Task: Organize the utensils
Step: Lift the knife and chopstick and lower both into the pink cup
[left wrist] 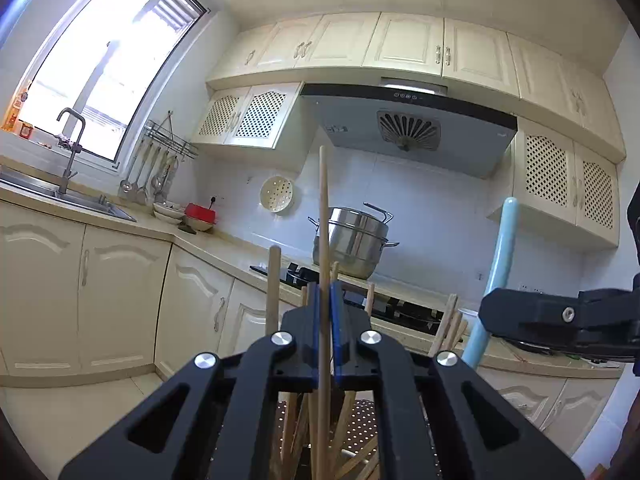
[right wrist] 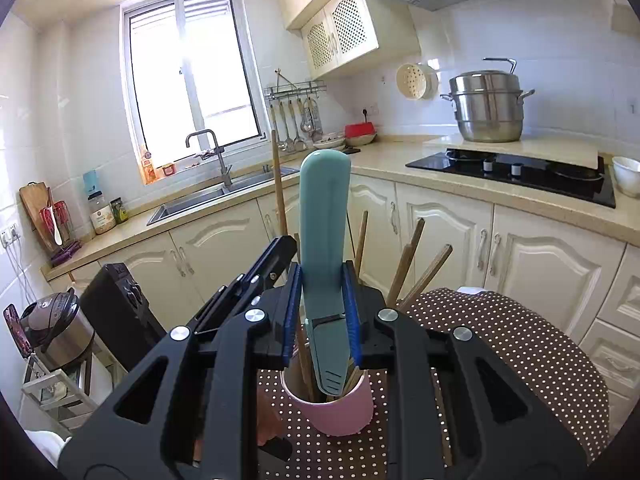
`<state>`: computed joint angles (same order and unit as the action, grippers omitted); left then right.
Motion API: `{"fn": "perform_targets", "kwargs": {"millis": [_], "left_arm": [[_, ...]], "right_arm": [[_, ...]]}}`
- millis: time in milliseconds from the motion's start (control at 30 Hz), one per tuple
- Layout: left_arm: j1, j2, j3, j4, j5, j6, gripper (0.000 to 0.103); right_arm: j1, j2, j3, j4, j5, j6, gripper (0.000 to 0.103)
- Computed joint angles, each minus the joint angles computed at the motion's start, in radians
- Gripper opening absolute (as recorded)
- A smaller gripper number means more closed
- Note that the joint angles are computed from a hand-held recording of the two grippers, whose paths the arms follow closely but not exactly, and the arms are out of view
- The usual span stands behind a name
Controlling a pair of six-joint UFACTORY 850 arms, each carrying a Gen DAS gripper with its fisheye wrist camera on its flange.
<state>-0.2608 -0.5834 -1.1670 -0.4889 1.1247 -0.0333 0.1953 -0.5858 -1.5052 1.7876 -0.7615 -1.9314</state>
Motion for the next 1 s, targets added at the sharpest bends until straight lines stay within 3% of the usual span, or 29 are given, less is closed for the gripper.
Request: {"fn": "perform_targets", "kwargs": {"millis": [467, 1000], "left_arm": [[-0.004, 0.022, 0.063, 0.009, -0.067, 0.006, 0.005], [-0.041, 0.056, 0.140, -0.039, -0.143, 0.126, 0.006]], "right_arm": [[0.010, -0.049, -0.038, -0.078, 0.009, 0.092, 0.021], [0.032, -0.050, -0.008, -0.107, 0.088, 0.097, 0.021]]}}
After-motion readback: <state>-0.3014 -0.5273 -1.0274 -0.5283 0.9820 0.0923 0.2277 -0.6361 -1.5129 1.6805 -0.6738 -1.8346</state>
